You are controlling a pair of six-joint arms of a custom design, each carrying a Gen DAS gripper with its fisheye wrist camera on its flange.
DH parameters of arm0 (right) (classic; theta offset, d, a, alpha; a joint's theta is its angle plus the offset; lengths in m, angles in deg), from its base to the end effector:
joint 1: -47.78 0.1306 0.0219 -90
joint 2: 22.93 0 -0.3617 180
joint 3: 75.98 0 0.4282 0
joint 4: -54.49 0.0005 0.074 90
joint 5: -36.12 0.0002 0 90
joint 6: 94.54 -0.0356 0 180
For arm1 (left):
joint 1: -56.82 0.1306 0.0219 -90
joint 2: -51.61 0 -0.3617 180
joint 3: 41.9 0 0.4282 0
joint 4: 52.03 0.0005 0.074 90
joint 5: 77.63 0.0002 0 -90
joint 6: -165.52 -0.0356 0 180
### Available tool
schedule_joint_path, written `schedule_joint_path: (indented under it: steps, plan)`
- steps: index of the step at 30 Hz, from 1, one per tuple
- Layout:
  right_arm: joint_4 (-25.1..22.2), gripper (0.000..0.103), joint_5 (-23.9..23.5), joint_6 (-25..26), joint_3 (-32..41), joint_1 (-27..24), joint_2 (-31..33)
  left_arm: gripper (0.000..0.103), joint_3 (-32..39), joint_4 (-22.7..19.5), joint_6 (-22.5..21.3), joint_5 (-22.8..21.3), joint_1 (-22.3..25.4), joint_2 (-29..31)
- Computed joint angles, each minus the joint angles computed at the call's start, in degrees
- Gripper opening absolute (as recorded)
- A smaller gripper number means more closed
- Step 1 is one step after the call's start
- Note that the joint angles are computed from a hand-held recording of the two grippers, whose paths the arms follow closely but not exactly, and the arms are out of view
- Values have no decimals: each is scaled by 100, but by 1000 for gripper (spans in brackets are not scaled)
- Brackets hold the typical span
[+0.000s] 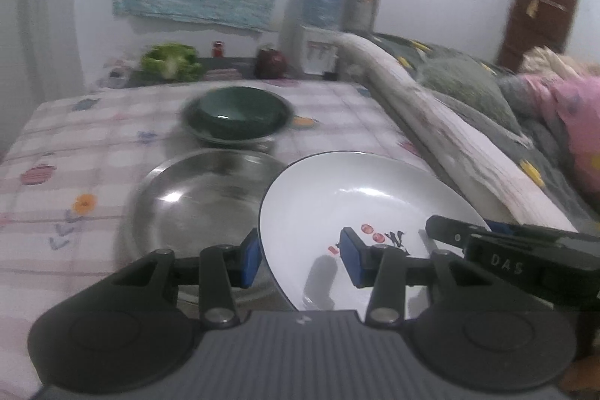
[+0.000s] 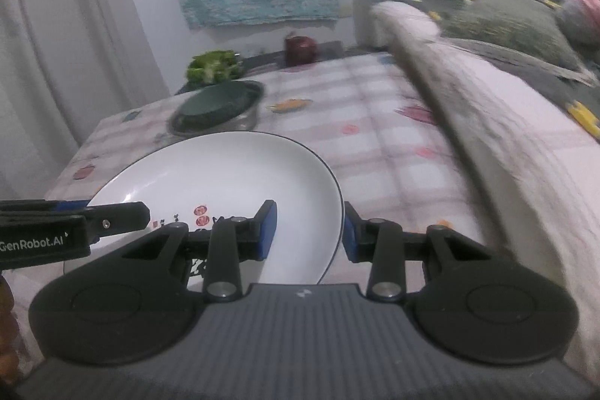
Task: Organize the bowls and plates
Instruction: 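Carry the white plate over the nested steel basins and lower it inside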
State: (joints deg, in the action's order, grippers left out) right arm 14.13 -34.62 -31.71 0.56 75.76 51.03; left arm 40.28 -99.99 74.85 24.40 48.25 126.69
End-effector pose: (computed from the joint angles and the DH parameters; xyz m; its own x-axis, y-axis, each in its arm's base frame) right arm 0.3896 0.1931 0.4314 -0.5784 0.1808 -0.7954 0.0578 0.9818 0.1811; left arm 0.4298 -0.0728 0.4617 -0.6433 0.1085 -0.7579 0.3092 0.9424 -0.1275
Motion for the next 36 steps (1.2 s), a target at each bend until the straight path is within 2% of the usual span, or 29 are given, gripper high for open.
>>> schedule_joint_path:
  steps: [6,10,12,15,21,27,30,36]
  plan:
    - [81,36,-569,123,705,118,861,45,216,-52,139,-239,458,260]
    - [-103,36,-916,-17,1216,168,1475,45,388,-133,168,-314,706,514]
    - [-211,36,-978,-31,1422,195,1717,45,459,-150,158,-312,778,632]
    - [-381,36,-665,174,1707,305,1961,44,543,-237,136,-265,828,783]
    - [-571,36,-665,291,2037,241,2207,44,662,-450,189,-106,936,1029]
    - [-524,36,-604,449,2095,193,2292,44,753,-516,55,114,1044,1083]
    - [-479,36,-678,396,2077,158,2279,44,767,-444,36,199,1091,1059]
    - [-341,39,-705,318,1991,113,2199,46,682,-24,-98,194,1135,898]
